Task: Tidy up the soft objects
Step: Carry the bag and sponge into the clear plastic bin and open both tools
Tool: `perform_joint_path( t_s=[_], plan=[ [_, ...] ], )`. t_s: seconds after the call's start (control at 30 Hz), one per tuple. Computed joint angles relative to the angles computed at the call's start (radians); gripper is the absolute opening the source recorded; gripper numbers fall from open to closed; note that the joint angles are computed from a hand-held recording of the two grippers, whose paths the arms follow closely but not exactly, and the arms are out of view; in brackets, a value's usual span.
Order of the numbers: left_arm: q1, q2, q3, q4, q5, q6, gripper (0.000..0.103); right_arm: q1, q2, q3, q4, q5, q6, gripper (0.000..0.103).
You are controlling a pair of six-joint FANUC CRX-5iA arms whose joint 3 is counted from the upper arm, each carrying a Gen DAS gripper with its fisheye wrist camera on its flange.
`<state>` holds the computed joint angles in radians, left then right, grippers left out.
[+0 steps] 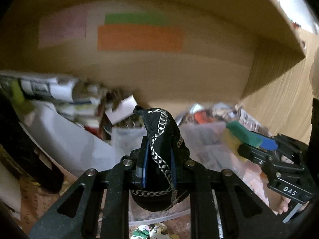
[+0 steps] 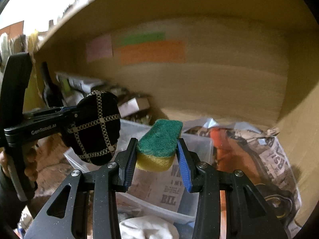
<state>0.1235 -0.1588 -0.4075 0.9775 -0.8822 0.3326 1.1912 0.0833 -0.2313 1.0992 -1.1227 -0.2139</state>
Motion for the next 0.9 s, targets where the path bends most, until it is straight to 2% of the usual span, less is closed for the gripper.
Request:
perform_joint_path(
  t_s=[0.27,0.37,0.43,0.53,0.57,0.67,0.83,0.9],
  plan=[
    [-0.013,0.097,0.092,-0.148,-0.066,0.105,0.018,-0.042,0.037,0.06,-0.159,0.043,0.093,0.037],
    [-0.013,0.079,0.075,-0.172,-0.078,0.113,0.02,-0.05,0.054,0.077,-0.187,0.031,0.116,0.038],
    [-0.012,0.084,0.082,-0.184,-0.089,0.126,0.028,-0.051,0.063,0.084,-0.196,0.01,0.113,0.04],
    [-0.007,0.08,0.076,-0.178,-0.089,0.134,0.041,-0.049,0.066,0.088,-0.201,-0.004,0.11,0.052],
    [-0.003,0.072,0.068,-0.168,-0.082,0.128,0.043,-0.048,0.068,0.09,-0.197,-0.011,0.11,0.058],
    [0.011,0.053,0.051,-0.134,-0.08,0.108,0.05,-0.038,0.066,0.086,-0.164,-0.031,0.092,0.067],
    [0.048,-0.019,-0.003,-0.055,-0.068,0.031,0.066,-0.002,0.045,0.065,-0.079,-0.072,0.042,0.081],
    [0.067,-0.05,-0.026,-0.026,-0.068,-0.008,0.071,0.014,0.039,0.06,-0.051,-0.092,0.026,0.082]
  ],
)
